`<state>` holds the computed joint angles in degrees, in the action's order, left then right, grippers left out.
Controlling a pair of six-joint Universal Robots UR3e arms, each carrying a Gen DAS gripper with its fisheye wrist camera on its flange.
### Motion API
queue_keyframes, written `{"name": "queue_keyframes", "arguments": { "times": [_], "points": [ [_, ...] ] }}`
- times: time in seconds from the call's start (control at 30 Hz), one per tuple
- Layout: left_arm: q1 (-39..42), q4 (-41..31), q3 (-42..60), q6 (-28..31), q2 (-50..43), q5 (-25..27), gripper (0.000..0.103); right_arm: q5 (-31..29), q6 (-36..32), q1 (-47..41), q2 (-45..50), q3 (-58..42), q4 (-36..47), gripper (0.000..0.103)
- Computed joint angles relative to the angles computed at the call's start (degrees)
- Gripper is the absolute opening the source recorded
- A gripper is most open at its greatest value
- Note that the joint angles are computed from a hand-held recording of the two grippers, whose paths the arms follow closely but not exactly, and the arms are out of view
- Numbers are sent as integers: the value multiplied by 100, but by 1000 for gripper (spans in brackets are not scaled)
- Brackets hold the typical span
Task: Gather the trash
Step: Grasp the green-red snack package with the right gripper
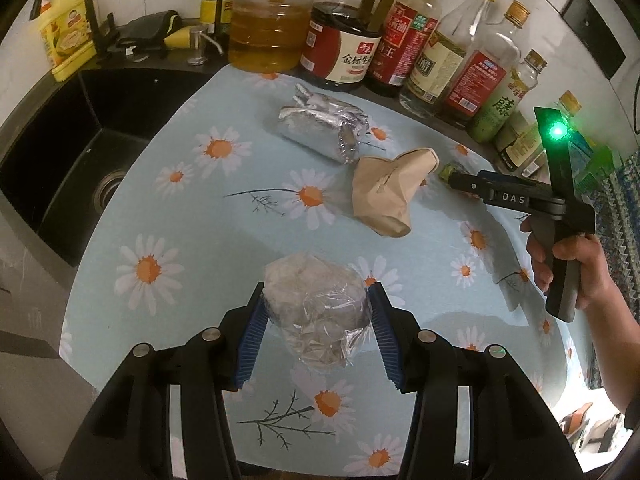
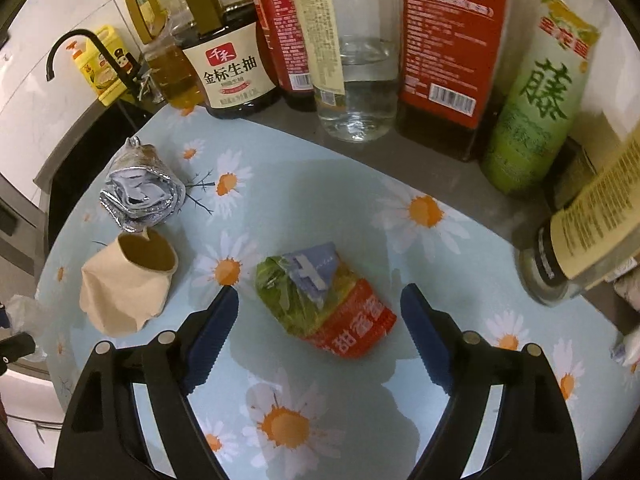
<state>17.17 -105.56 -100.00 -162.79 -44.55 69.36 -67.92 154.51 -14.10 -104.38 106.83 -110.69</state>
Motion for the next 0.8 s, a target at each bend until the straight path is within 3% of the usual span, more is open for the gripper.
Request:
{"name": "queue_keyframes", "arguments": {
  "times": [0.07,0.2,0.57,0.8],
  "points": [
    [-32,40,-10,-61,-18,30,48,-83,-28,130,120,-60,-52,68],
    [-145,156,-36,-199,-88,83,48,-174,-48,261,108,15,-251,65],
    [-218,279,-96,-163,-189,31,48,-37,-144,96,-273,105,49,62],
    [91,-65,20,360,-96,-221,48,12,-66,8,-881,161,522,62]
  ]
}}
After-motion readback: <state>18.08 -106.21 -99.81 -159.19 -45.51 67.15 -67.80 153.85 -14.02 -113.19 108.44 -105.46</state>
